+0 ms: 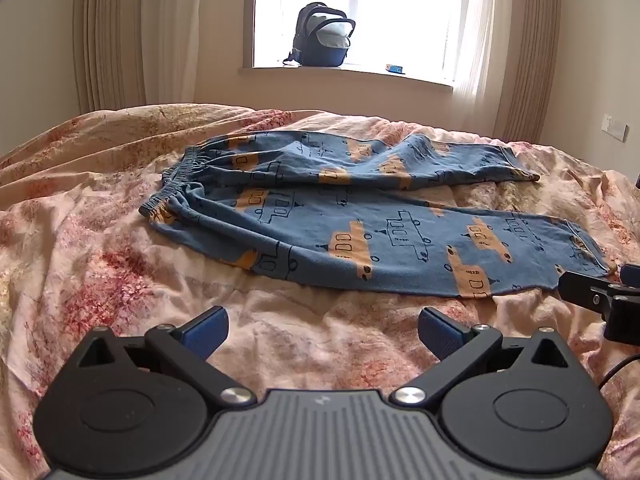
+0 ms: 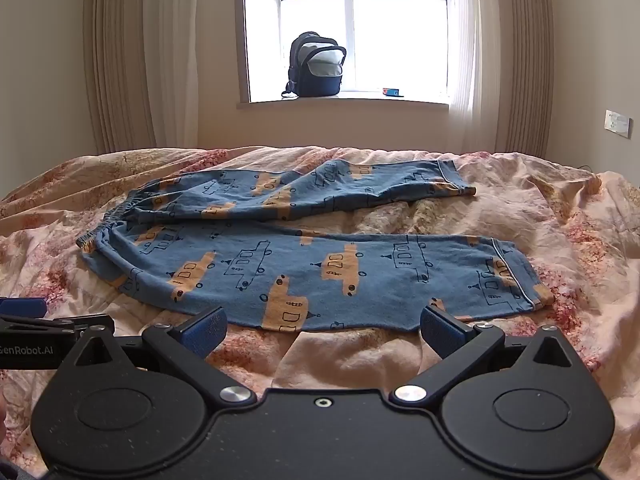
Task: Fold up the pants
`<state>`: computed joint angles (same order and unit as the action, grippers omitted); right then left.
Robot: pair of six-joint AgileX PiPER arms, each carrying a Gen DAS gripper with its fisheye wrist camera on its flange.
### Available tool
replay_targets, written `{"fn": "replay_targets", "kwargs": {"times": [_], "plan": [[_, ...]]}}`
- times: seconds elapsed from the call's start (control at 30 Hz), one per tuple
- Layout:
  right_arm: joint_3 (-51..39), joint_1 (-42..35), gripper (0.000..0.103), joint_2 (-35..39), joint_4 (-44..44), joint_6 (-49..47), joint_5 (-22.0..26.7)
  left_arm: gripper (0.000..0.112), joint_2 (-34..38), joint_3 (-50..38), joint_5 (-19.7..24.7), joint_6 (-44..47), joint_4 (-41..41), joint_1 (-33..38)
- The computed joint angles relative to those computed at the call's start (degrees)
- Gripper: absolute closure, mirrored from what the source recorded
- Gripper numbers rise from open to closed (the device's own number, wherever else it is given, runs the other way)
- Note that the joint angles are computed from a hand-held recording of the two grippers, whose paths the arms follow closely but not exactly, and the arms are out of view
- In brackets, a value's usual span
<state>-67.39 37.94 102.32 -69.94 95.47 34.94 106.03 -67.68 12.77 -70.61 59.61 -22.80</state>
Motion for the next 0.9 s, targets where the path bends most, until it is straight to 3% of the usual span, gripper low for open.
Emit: {"fn": "replay_targets", "kwargs": {"times": [0.27,0.47,0.9], "plan": [[0.0,0.0,0.000,-0.2,0.4,-0.4,0.1,0.009,-0.4,0.7,0.0,-2.7,2.9,-0.2],[0.2,-0.2,0.000,-0.2,0.1,-0.2,-0.2,0.009,-0.2,0.0,-0.2,2.3,-2.3,0.3],[0.0,0.0,0.000,-0.1,0.1,-0.2,0.1,0.009,-0.3,0.2,-0.2,1.9,-1.8,0.3]]}}
